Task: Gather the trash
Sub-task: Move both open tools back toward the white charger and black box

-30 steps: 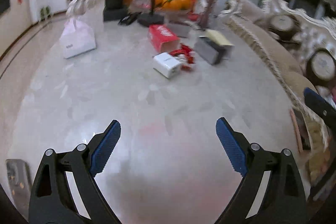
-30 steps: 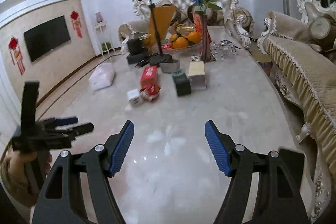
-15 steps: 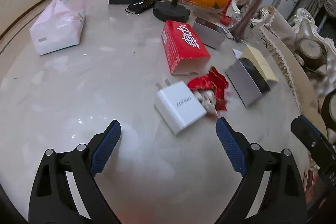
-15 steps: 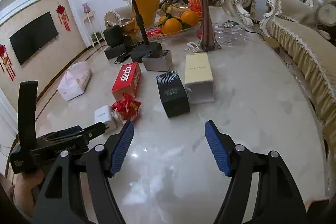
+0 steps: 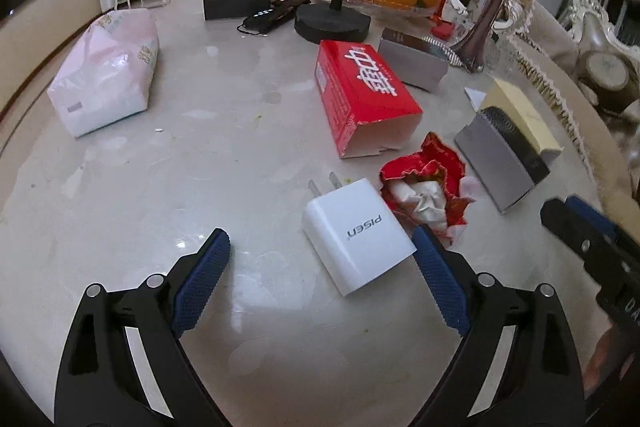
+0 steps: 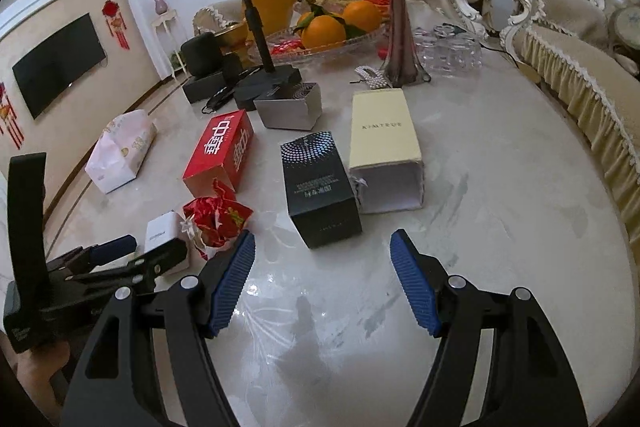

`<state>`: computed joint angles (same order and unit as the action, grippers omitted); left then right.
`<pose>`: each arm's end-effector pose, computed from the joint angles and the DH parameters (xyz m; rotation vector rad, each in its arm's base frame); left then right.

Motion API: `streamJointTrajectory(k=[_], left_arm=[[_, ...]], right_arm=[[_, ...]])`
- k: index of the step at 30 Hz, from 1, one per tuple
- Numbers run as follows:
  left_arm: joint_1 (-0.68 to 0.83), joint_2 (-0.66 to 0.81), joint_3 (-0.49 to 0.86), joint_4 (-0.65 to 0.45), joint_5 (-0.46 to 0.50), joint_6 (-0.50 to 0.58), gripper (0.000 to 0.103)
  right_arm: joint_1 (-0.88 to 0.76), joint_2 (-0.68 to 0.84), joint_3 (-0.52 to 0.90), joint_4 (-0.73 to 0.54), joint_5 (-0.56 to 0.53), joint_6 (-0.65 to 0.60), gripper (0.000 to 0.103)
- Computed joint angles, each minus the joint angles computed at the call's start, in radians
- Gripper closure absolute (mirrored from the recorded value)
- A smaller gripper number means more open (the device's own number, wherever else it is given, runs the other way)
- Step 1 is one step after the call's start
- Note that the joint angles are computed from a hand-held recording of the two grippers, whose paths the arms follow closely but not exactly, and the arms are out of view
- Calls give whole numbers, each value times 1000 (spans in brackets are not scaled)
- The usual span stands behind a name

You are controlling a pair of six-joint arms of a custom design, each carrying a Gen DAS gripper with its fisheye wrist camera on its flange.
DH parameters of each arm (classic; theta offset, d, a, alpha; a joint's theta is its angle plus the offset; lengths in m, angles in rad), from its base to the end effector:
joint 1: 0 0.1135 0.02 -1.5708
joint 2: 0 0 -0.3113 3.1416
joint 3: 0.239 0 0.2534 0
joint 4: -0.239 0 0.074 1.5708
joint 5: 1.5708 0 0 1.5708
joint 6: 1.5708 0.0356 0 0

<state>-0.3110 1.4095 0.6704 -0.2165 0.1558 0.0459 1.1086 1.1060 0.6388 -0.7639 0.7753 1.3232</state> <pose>0.2414 -0.0834 0.2101 0.5120 2.4842 -0.3027 0.0938 0.1325 0.2407 0.4072 2.2738 0.0436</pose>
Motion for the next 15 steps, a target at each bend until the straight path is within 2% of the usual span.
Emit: streamJointTrajectory(k=[3, 11, 15], left_arm=[[-6, 3, -2, 3, -57, 7, 13], [-8, 10, -3, 16, -76, -16, 13], [26, 5, -6, 14, -20, 26, 13]], right_arm=[[-1, 8, -1, 6, 12, -15, 36], [-61, -1, -23, 70, -11, -109, 37], [-83, -18, -30, 92, -15, -164, 38]])
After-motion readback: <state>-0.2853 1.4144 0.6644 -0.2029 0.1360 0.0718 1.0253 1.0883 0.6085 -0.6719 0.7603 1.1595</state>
